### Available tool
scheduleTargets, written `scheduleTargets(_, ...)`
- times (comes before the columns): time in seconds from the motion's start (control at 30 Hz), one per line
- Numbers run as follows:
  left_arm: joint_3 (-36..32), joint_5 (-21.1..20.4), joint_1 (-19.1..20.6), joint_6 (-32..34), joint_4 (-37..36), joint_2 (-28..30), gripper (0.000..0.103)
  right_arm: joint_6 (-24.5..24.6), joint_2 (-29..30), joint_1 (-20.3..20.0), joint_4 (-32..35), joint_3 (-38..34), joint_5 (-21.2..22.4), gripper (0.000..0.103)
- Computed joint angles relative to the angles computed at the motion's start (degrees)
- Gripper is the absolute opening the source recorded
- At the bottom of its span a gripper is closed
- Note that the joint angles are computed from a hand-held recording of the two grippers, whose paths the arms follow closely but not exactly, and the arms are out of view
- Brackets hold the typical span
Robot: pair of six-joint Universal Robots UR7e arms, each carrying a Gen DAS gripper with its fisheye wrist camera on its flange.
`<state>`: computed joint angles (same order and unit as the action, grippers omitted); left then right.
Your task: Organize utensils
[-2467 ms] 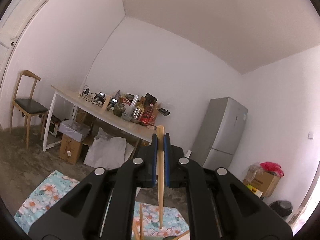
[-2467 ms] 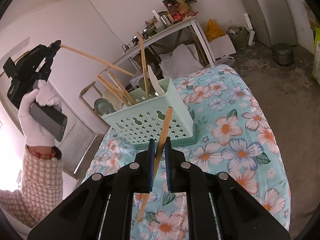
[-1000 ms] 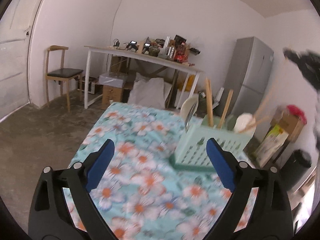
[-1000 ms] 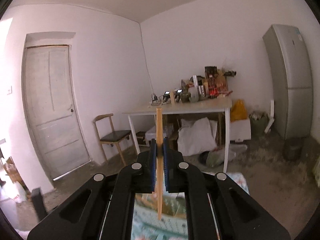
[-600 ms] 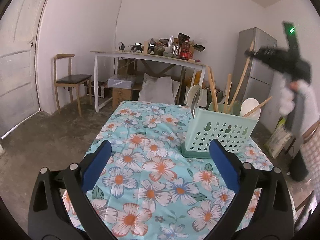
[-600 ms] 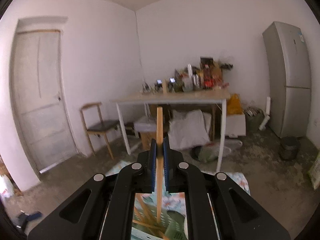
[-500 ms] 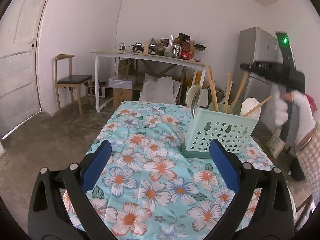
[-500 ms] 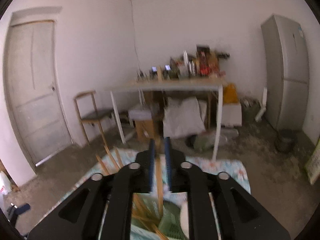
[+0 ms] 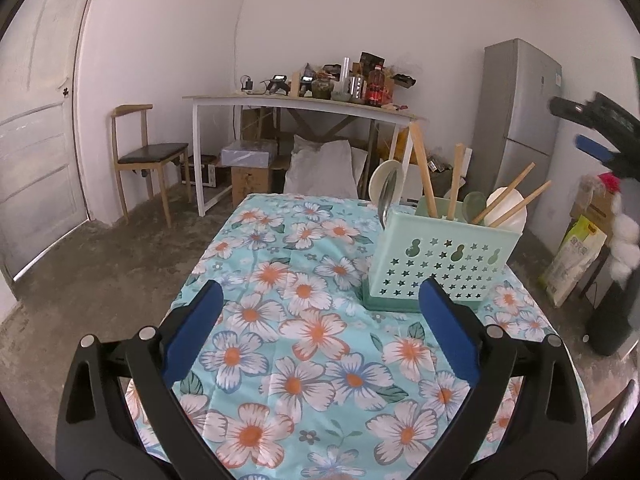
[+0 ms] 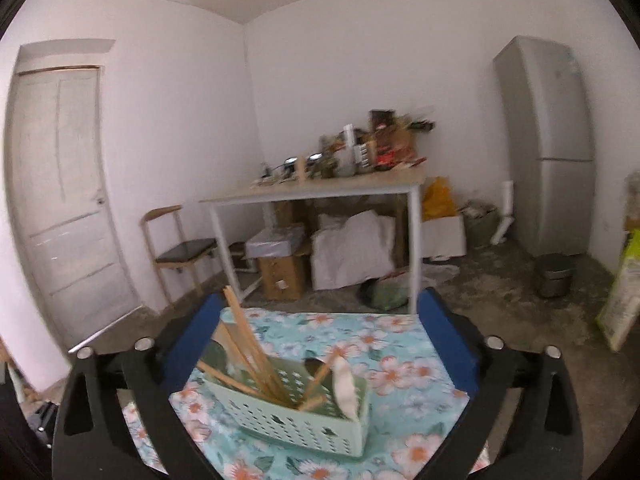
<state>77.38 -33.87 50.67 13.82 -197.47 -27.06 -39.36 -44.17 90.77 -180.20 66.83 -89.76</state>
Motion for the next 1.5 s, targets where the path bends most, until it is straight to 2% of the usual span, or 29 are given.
scheduleTargets(0.17,-2.14,2.28,-0.23,-2.39,5.09,0.67,0.095,0.90,-2.66,-0.19,-3.43,7.66,-5.70,0.097)
scheduleTargets(0.27,-3.74,5.06,-0.27,-4.13,7.96,1.62,0.095,-0.81,-1.94,0.53,-4.45,10.61,-15.11,0.097)
scheduleTargets(0.3,-4.53,6.92,-0.26,-5.85,10.85,1.95,0.095,-2.75,-0.96,0.95,-4.34,11.03,-20.00,0.097)
scheduleTargets(0.37,-5.68,9.70,-0.15,-9.43,17.06,2.23,0.095,-4.23,0.54,1.42,-4.39,11.25,-26.37,0.097)
scheduleTargets(0.43,-6.59,12.44,0.02,-13.81,23.40,2.48,0.095,-4.37,1.40,1.51,-5.69,11.81,-29.51,0.097)
scheduleTargets(0.5,-6.54,13.28,0.08,-16.70,26.51,2.31,0.095,-4.29,2.13,1.65,-7.27,12.27,-31.86,0.097)
scheduleTargets(0.6,-6.39,14.56,0.07,-20.82,30.88,1.99,0.095,-5.28,3.30,2.04,-9.04,11.39,-33.77,0.097)
scheduleTargets(0.73,-6.62,15.76,-0.09,-22.12,32.68,2.12,0.095,-5.30,3.83,2.15,-10.91,10.62,-34.57,0.097)
scheduleTargets(1.0,-6.53,16.61,-0.02,-27.08,37.66,1.25,0.095,-3.39,4.13,2.20,-10.29,9.61,-35.15,0.097)
scheduleTargets(1.5,-6.22,15.77,0.34,-28.94,39.78,0.60,0.095,-3.79,4.13,2.60,-9.14,10.01,-33.76,0.097)
